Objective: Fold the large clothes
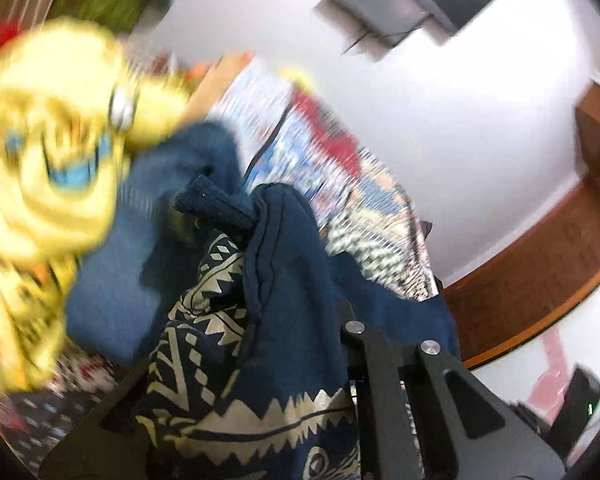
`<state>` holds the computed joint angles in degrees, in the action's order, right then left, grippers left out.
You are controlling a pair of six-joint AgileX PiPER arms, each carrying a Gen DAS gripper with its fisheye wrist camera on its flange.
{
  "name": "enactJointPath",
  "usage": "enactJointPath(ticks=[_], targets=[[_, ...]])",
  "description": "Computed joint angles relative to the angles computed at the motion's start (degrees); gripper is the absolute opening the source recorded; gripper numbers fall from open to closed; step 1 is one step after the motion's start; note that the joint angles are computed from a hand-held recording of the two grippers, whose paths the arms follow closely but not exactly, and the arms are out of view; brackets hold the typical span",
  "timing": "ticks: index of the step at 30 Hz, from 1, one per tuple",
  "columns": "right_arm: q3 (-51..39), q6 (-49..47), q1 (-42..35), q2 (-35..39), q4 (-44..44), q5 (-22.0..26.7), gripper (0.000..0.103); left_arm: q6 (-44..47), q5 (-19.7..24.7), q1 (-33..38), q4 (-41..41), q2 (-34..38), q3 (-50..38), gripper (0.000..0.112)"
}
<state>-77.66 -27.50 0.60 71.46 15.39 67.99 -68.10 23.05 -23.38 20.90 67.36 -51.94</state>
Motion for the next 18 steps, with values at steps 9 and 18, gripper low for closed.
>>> enactJointPath(ticks=[9, 18], targets=[[-2.3, 8.9, 16.7, 11.1, -2.0, -4.2, 0.076, 1.0, 14.3, -8.0, 11.2, 0.0, -11.5, 0.012], [2.4, 0.8, 8.8, 11.0, 8.4, -1.6, 0.077, 16.8, 6.5, -4.0, -12.1, 12.5, -18.6, 0.012]])
